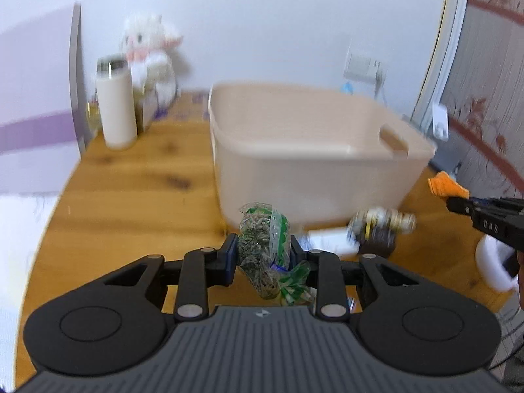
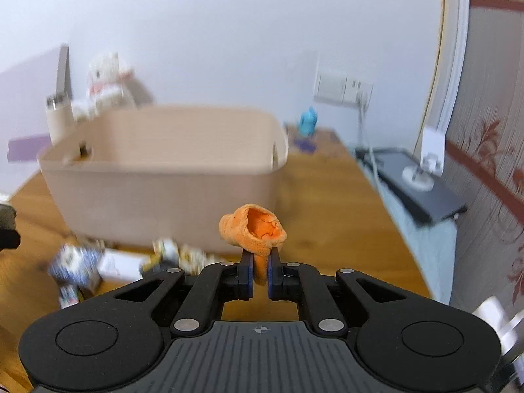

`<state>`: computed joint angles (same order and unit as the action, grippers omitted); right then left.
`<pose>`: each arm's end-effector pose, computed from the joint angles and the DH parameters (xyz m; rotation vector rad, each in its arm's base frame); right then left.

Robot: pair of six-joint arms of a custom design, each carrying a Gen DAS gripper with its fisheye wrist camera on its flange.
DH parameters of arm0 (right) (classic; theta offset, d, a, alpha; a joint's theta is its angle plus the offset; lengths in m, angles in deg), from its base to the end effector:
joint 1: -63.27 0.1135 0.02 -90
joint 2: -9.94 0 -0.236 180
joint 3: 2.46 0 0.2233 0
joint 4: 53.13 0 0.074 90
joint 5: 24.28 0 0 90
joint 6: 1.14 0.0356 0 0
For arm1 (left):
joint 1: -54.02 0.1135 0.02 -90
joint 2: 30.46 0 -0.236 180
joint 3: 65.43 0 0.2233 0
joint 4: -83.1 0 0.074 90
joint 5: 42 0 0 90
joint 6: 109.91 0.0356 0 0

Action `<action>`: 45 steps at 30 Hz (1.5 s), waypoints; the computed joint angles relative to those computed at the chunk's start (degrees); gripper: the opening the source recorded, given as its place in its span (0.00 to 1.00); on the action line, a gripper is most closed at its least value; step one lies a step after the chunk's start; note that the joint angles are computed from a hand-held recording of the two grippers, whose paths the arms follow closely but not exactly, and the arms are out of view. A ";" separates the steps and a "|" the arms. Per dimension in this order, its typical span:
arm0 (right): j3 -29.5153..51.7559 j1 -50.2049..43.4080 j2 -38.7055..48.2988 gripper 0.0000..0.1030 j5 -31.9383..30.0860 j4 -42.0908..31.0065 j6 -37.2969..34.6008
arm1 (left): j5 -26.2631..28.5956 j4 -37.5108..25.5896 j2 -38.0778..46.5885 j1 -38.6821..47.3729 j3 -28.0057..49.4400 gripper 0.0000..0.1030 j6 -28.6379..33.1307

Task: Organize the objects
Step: 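Lower both held items into the basket and open both grippers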

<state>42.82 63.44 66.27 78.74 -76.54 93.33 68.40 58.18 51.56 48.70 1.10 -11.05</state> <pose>0.1980 -0.0074 0.2056 0.2105 2.1512 -0.2000 0.2818 -0.0387 0.2180 0.4617 2.2019 -0.3712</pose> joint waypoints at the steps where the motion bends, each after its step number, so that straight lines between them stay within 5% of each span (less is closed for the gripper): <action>1: 1.13 -0.64 -0.35 0.07 -0.52 -0.17 -0.73 | -0.28 0.26 -0.46 -0.42 0.84 0.32 -0.47; 10: 12.35 -4.66 6.83 0.07 -5.66 2.49 -5.07 | -5.01 -0.14 6.93 -8.18 15.66 0.32 -3.08; 23: 26.69 -4.87 28.64 0.12 -9.05 0.10 -4.72 | -15.90 -9.23 31.34 -16.28 40.24 0.32 -6.46; 27: 24.63 -5.48 27.40 0.40 -10.00 1.17 -4.95 | -17.05 -6.89 31.11 -16.03 37.81 0.36 -5.73; 31: 22.27 -5.34 22.99 0.60 -10.10 1.40 -5.19 | -17.48 -5.77 27.35 -16.14 34.55 0.75 -5.61; 35: 20.88 -4.84 18.04 0.75 -9.90 -1.62 -4.68 | -19.37 -4.22 21.43 -16.85 28.93 0.79 -5.07; 45: 14.57 -3.85 2.94 0.79 -8.76 -9.88 -6.74 | -18.02 -4.27 9.47 -15.00 16.16 0.87 -6.95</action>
<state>57.39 59.59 69.21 69.97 -86.42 86.59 50.38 53.91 61.03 33.70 17.26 -18.00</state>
